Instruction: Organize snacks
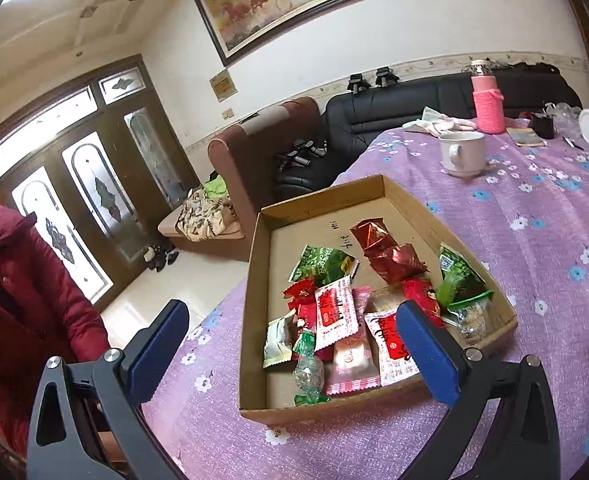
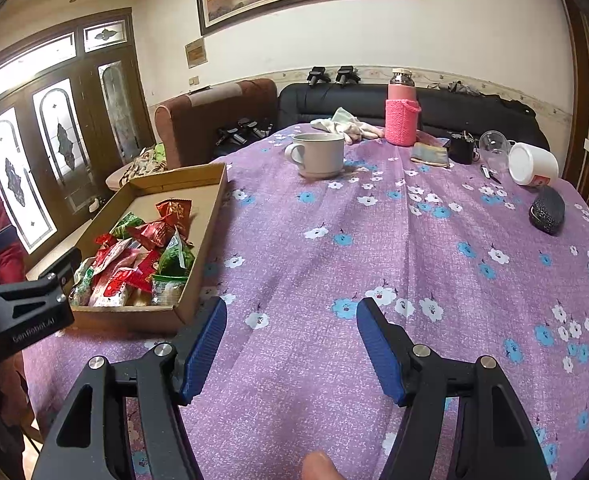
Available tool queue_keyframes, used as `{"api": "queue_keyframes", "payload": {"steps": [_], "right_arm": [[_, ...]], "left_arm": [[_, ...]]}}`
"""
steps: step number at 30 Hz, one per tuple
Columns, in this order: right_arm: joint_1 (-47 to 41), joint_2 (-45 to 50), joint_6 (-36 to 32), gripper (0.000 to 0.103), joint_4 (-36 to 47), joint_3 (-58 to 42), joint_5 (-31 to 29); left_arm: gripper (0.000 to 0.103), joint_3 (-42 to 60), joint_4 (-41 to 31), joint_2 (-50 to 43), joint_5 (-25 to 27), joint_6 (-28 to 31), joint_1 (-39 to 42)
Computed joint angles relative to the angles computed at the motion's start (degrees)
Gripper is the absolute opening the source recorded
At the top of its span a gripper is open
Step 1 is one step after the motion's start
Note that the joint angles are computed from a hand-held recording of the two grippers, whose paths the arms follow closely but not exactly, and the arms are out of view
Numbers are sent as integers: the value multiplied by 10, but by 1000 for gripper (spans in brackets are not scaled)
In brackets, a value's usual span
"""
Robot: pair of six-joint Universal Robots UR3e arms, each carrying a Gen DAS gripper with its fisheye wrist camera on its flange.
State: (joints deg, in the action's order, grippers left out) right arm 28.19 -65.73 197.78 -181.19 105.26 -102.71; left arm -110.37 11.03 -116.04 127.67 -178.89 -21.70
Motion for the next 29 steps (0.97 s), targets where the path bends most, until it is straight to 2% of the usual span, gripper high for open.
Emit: {"api": "queue_keyframes", "payload": {"steps": [3, 25, 29], "right_arm": [[-1, -1, 1, 72, 1, 1, 1], [6, -2, -1, 72, 5, -1, -13], [6, -2, 0, 72, 4, -1, -15]], "left_arm": [[103, 9, 1, -9, 17, 0, -9], [103, -6, -13, 15, -17, -3, -1], [103, -8, 0, 13, -3, 1, -6]]}}
